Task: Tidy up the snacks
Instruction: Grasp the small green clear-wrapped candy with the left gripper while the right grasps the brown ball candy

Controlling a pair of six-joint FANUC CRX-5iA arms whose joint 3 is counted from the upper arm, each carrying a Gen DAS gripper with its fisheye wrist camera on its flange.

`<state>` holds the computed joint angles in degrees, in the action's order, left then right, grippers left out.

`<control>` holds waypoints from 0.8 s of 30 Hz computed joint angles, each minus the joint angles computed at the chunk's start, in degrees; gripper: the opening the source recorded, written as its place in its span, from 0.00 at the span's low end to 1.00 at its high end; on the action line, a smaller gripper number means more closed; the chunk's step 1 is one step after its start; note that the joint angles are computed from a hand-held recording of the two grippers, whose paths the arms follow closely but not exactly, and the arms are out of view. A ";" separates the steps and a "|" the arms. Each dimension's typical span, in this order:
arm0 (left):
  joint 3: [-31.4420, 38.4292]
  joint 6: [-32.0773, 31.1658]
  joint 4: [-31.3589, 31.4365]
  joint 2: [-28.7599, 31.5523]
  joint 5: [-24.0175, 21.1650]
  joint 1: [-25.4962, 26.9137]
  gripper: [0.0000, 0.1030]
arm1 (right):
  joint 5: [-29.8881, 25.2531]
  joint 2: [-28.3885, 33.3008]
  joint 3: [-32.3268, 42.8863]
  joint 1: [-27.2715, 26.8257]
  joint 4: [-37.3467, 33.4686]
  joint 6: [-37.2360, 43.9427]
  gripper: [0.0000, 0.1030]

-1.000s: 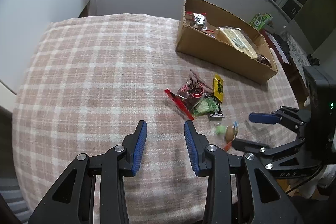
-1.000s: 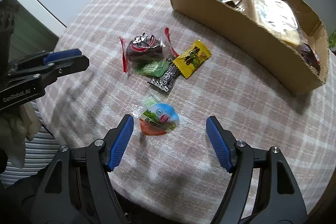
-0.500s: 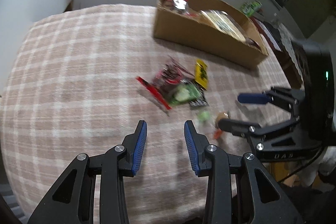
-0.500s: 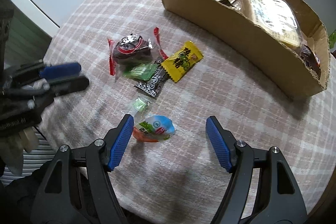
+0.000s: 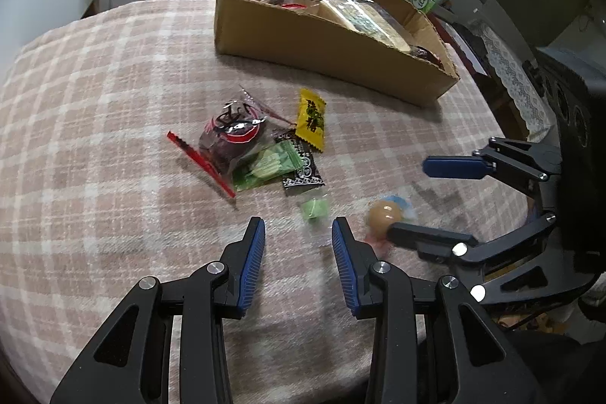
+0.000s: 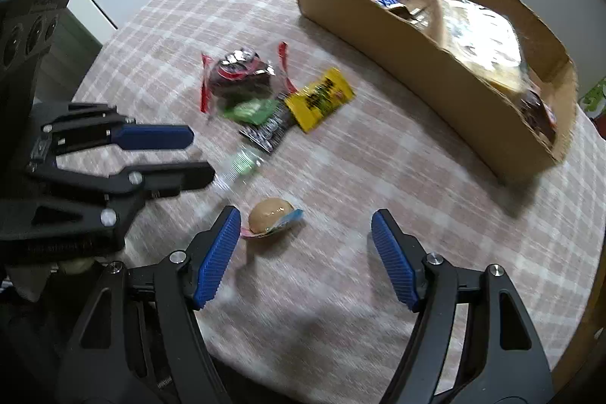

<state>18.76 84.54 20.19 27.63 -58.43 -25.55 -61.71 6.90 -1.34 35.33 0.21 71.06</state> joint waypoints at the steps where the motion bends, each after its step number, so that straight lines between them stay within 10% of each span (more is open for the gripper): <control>1: 0.11 -0.05 0.02 0.08 -0.04 -0.06 0.34 | -0.40 -0.14 -0.52 0.16 1.20 -0.77 0.71; 24: 6.53 0.27 -8.30 4.06 -1.03 -3.74 0.29 | 3.27 -1.69 -4.21 0.29 -2.92 -5.96 0.52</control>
<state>25.29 84.81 11.88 31.70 -59.46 -29.29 -58.43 5.21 -5.55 35.62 -2.70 65.10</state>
